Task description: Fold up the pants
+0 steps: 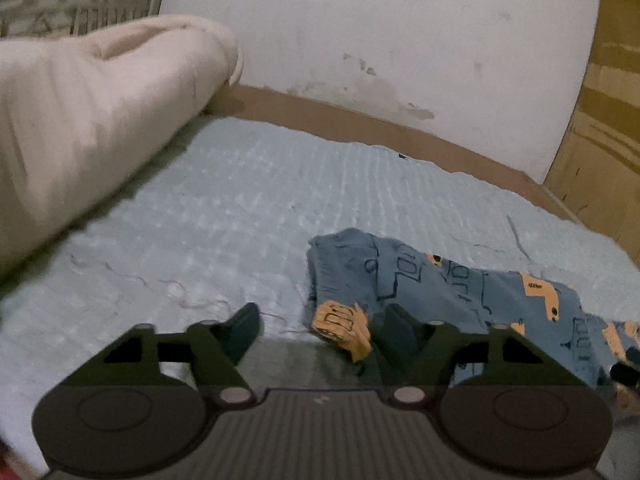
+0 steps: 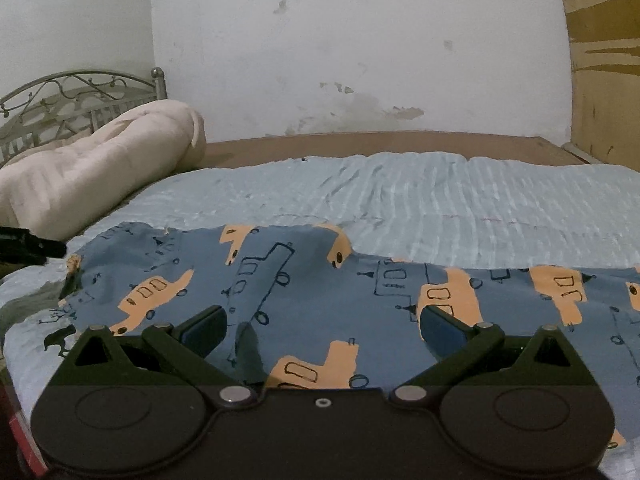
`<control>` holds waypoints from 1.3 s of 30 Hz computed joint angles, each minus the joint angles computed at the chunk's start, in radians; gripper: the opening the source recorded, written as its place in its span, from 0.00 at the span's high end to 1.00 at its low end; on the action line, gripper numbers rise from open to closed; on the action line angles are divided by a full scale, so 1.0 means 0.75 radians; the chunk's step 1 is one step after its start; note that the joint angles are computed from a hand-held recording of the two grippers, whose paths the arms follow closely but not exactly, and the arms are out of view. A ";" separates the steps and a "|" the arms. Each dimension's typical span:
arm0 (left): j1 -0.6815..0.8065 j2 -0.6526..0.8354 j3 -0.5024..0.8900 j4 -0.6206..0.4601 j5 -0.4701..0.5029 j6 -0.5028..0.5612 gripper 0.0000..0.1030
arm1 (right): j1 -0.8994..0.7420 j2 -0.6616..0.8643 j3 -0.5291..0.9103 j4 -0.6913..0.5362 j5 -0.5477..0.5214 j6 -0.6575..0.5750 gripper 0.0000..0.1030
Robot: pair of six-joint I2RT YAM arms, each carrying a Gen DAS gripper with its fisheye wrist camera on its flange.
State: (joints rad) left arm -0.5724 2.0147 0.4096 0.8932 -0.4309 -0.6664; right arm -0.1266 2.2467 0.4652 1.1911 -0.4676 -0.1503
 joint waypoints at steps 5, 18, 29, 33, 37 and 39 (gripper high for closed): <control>-0.021 0.067 0.031 0.052 -0.048 -0.054 0.79 | 0.008 0.045 0.022 0.005 0.007 -0.011 0.01; 0.069 -0.031 0.148 -0.081 0.093 0.199 0.94 | 0.034 0.065 0.038 -0.023 0.035 -0.044 0.01; 0.133 -0.014 0.034 -0.050 0.267 0.052 0.54 | 0.021 0.089 0.054 -0.018 0.010 -0.041 0.01; 0.092 -0.070 0.078 -0.162 0.231 0.082 0.90 | 0.019 0.095 0.059 -0.019 0.010 -0.046 0.01; 0.072 -0.133 0.134 -0.213 0.212 0.153 0.93 | 0.022 0.096 0.059 -0.019 0.013 -0.049 0.01; 0.077 -0.158 0.149 -0.183 0.223 0.196 0.93 | 0.024 0.096 0.059 -0.019 0.016 -0.052 0.01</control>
State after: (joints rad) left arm -0.5144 1.8960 0.5210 0.7557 -0.2637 -0.5195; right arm -0.1085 2.3190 0.5095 1.1765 -0.4554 -0.1896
